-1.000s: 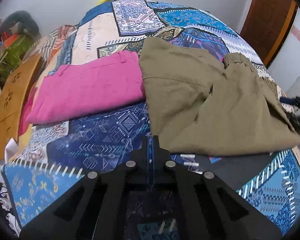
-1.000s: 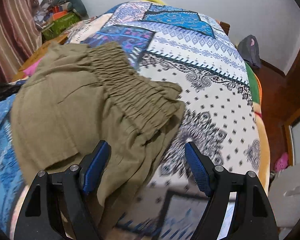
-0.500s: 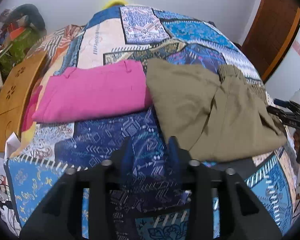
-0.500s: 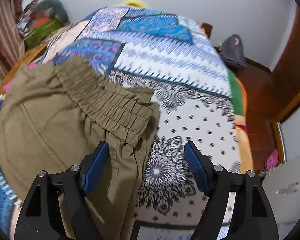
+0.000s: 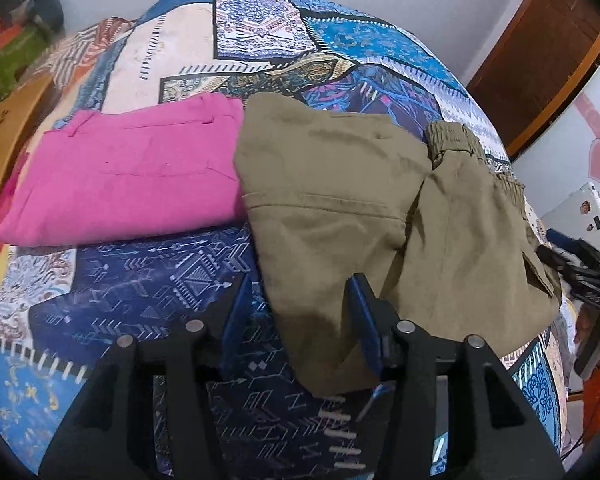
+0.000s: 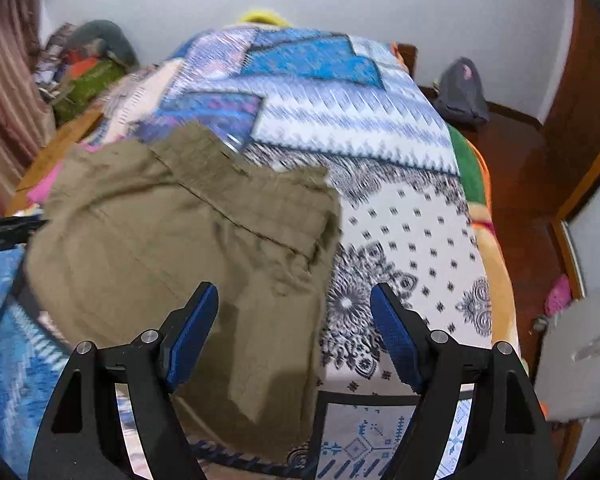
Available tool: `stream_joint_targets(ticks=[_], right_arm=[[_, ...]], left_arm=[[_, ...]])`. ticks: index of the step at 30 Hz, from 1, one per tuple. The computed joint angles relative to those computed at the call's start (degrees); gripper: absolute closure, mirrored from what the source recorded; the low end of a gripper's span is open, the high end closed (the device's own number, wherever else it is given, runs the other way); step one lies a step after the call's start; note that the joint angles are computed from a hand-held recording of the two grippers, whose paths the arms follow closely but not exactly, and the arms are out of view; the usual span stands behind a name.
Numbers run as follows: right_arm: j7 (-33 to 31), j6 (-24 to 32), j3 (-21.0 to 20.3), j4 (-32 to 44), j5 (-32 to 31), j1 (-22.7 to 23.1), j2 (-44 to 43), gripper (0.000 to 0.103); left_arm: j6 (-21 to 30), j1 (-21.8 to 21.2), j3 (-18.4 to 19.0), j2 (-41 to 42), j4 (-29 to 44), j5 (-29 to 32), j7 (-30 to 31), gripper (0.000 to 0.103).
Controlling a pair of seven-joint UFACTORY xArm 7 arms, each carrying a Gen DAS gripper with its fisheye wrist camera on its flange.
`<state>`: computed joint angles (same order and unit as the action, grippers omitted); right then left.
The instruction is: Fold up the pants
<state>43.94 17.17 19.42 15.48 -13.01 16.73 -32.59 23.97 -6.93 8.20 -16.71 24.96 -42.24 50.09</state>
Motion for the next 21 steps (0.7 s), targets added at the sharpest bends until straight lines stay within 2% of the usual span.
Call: stream_joint_targets(ticks=[3,7,11,12,17,19,21], right_arm=[[-2.8,-3.3,-3.7,-0.5,2.3,2.2,3.5,0.028],[-7.6,-7.0,-7.9,-1.2,5.8,4.8,6.0,0.027],[-16.7,-10.9,-19.9,-1.8,16.1,14.5,9.1,0.024],[-18.1,-11.6,-21.0,-1.9,17.6,15.6,9.5,0.024],[-20.6,-11.4,-16.3,-0.4,18.4,12.2,11.2,0.023],[-21.8,-12.0,-16.6,-0.2,20.0,12.7,11.7,0.026],[-24.2,-13.4,-18.9,-0.8,22.5,15.5,11.4,0.034]], left_arm=[[1.1,-0.7,0.3,1.7,1.5,-2.0,1.2,0.053],[0.1,-1.2,-1.5,4.5,3.4,-4.4,2.4,0.053],[-0.2,-1.0,-3.4,7.1,5.5,-5.6,2.6,0.053],[-0.6,-0.9,-3.8,7.6,5.7,-5.8,2.8,0.053],[-0.3,0.0,-4.6,8.6,6.6,-7.0,3.9,0.053],[-0.7,0.3,-5.0,8.2,6.2,-7.3,4.2,0.054],[-1.0,0.2,-5.2,7.5,5.6,-7.6,4.4,0.063]])
